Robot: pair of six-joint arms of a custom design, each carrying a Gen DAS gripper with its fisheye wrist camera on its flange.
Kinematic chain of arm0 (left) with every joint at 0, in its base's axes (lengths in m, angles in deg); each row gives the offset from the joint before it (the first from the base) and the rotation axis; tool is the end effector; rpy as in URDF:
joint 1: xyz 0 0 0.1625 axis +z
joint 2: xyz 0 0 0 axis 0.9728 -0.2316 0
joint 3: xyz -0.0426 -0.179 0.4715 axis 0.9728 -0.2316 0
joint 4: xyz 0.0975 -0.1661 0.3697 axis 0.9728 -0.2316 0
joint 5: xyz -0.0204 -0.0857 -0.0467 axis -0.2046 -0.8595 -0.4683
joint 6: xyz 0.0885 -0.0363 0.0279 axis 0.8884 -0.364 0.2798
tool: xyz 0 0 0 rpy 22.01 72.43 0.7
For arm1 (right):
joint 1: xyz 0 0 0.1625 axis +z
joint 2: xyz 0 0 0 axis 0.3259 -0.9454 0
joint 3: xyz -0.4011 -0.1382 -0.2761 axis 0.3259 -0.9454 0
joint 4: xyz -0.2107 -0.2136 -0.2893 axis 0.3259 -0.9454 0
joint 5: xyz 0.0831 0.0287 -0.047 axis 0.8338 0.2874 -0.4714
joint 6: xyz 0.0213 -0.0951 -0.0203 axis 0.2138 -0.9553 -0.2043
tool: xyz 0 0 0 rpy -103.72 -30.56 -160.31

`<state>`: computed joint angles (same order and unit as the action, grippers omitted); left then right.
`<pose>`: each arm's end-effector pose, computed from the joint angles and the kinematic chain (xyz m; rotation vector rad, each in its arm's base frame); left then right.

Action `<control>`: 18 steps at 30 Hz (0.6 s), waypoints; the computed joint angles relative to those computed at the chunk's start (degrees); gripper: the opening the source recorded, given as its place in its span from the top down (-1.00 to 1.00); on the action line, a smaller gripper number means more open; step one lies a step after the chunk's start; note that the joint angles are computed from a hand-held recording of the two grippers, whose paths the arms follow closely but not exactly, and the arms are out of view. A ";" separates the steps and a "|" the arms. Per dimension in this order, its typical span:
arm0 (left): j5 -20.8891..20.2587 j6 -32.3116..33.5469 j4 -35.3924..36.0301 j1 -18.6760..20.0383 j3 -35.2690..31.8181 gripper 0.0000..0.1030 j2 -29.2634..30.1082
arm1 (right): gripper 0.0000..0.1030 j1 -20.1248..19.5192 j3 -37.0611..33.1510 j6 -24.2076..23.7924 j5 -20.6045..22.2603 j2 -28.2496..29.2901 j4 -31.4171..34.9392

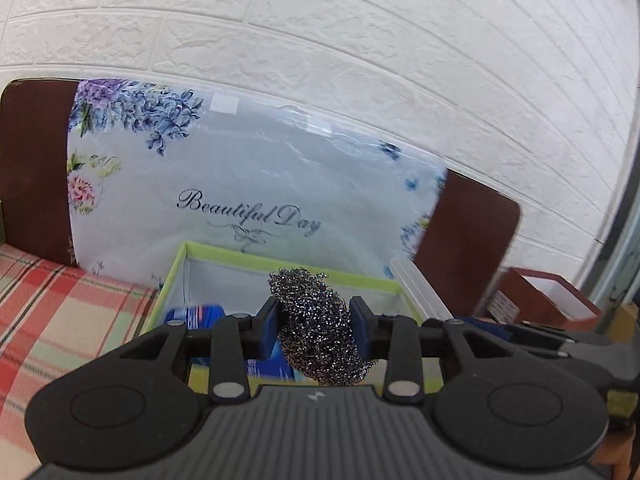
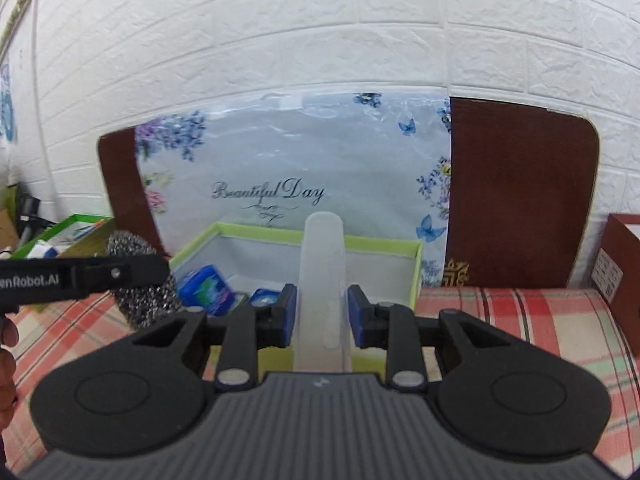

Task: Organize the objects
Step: 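Carry the steel wool and clear tube over the lime-green box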

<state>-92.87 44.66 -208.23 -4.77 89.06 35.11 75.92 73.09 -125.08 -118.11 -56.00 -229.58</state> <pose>-0.0924 -0.7956 0.1491 0.7003 2.4394 -1.3366 0.1738 -0.7587 0.0439 0.6826 -2.2400 1.2253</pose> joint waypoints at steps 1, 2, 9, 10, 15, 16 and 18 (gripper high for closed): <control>0.33 -0.20 1.20 0.18 -2.16 0.24 1.03 | 0.48 -0.09 -2.27 -0.49 -0.47 0.93 1.05; 0.83 -0.70 2.51 0.31 -4.17 0.24 1.97 | 0.48 -0.18 -4.54 -0.99 -1.06 1.91 2.08; 1.04 -0.51 7.21 1.52 -11.50 0.16 6.08 | 0.48 -1.40 -14.68 -2.43 -3.67 6.78 8.76; 0.04 -0.26 7.37 1.84 -11.82 -0.03 6.33 | 0.48 -1.62 -15.32 -2.51 -3.84 7.15 9.38; -1.62 -2.18 6.77 2.54 -10.40 -0.71 5.80 | -0.11 -2.67 -15.98 -3.27 -3.35 7.86 10.55; -0.87 -2.24 6.07 2.38 -9.84 -0.74 5.60 | -0.29 -2.88 -15.64 -3.30 -2.77 7.86 9.95; 0.82 -2.03 4.04 1.92 -8.52 -0.75 5.07 | -0.76 -3.47 -13.35 -3.59 0.85 7.09 7.85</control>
